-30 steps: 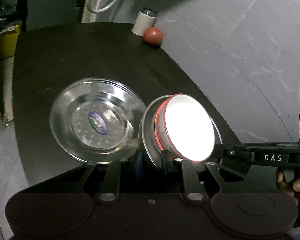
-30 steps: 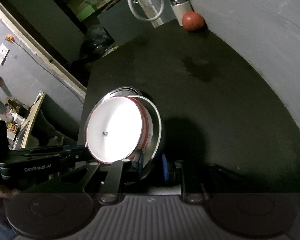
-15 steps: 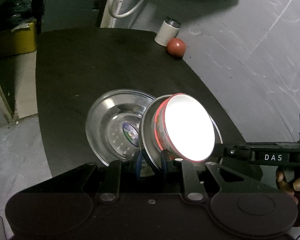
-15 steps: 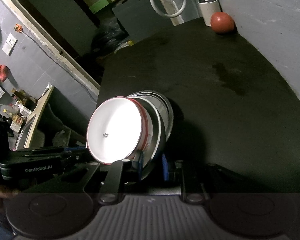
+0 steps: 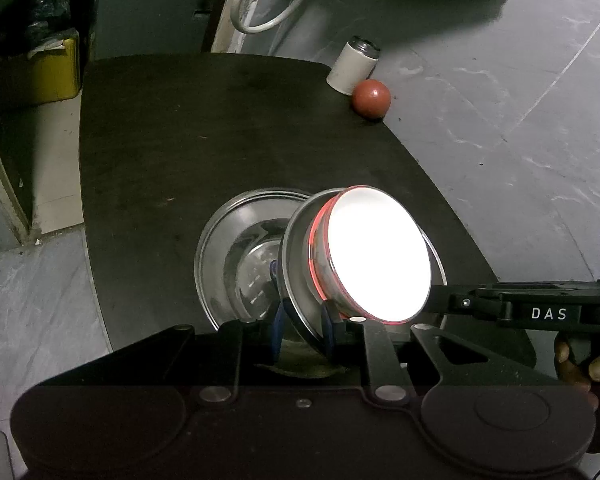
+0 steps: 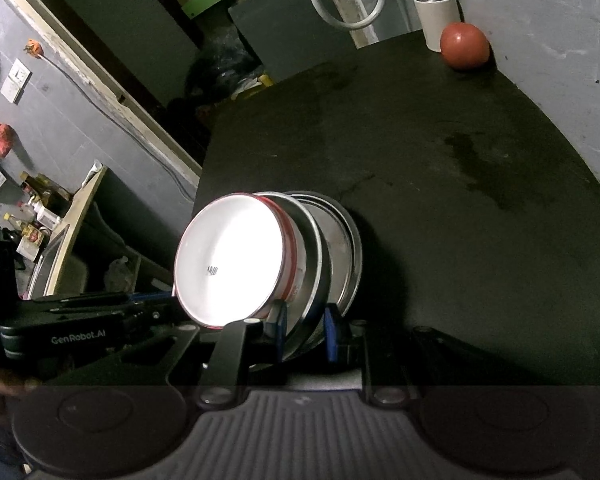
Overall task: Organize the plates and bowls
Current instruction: 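Lift the steel bowl with nested white bowls over the steel plates, then lower the bowl stack onto the steel plates and open the left tool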
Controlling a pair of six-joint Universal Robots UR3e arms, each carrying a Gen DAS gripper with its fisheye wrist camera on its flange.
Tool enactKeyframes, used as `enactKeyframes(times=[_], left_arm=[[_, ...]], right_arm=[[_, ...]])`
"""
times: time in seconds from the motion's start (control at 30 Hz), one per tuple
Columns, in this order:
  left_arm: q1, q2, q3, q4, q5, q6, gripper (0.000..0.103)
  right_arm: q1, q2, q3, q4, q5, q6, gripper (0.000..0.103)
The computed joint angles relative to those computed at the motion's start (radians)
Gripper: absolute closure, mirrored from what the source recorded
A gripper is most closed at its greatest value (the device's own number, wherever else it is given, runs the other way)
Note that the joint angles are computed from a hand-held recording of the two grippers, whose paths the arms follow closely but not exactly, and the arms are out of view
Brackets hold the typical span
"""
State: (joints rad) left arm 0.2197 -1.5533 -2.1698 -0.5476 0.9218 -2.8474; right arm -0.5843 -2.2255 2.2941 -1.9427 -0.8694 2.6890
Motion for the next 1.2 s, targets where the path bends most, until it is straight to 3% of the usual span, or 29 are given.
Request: enactKeyframes(times=[1.2], left_arm=[[-0.043, -0.103, 0.064, 0.039, 0.063, -0.059, 0.082]], right_arm=[[0.113, 0.174, -0.026, -0.189, -0.052, 0.109, 0.081]])
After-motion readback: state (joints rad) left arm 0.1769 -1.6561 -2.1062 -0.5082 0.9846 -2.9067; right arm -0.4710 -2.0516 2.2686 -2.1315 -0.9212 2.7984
